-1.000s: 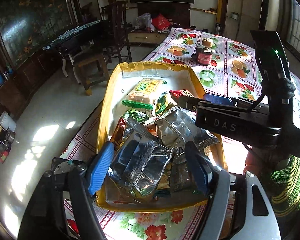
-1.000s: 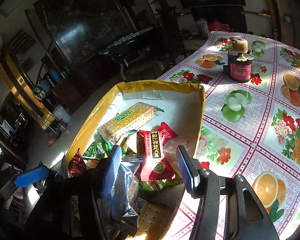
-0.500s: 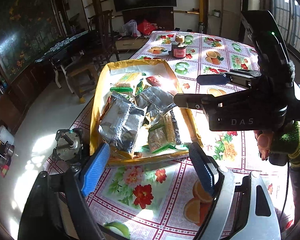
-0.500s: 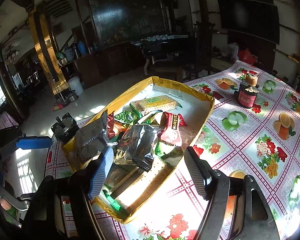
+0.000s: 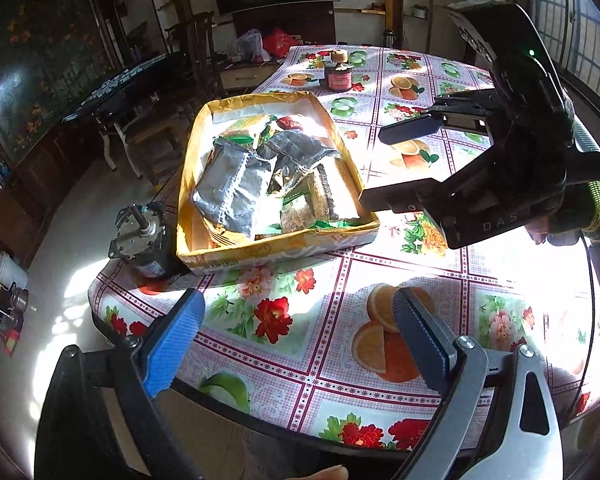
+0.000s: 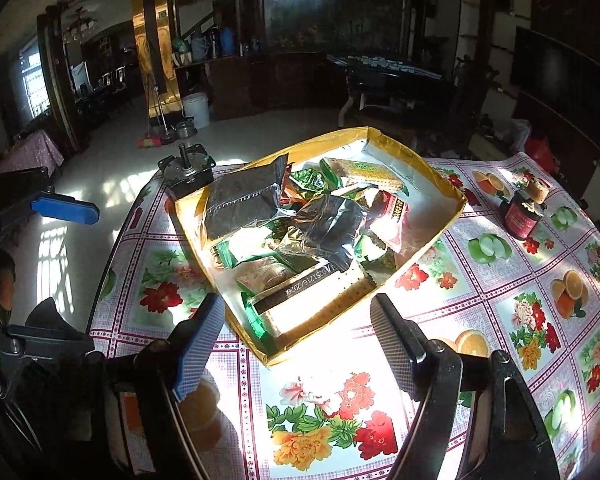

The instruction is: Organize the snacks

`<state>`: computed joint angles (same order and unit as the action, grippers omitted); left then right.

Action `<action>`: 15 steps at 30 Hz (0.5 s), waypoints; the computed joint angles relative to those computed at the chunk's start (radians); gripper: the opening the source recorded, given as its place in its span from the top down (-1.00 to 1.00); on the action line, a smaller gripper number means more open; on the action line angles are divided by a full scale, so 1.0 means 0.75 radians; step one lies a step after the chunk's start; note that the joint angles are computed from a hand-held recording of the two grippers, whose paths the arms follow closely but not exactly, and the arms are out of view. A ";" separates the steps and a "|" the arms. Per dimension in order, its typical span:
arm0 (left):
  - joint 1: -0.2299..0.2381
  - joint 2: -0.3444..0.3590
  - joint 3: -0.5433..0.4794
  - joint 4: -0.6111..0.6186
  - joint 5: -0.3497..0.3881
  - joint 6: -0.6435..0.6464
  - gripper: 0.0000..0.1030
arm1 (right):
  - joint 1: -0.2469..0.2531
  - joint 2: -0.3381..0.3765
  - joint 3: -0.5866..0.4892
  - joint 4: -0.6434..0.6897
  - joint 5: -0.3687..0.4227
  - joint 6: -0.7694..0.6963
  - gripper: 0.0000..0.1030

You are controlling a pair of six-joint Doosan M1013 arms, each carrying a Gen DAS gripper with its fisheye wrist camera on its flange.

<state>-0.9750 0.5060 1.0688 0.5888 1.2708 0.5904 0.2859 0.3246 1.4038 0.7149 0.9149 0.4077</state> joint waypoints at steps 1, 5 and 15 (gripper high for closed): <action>0.000 0.000 -0.001 -0.005 0.005 0.008 -0.84 | 0.007 -0.002 0.001 -0.019 -0.002 -0.023 -0.46; -0.007 0.002 -0.001 -0.001 0.020 0.019 -0.84 | 0.019 -0.001 0.001 -0.061 0.009 -0.057 -0.46; -0.007 -0.009 0.008 0.003 0.002 0.002 -0.84 | 0.019 -0.006 0.012 -0.044 0.028 -0.066 -0.46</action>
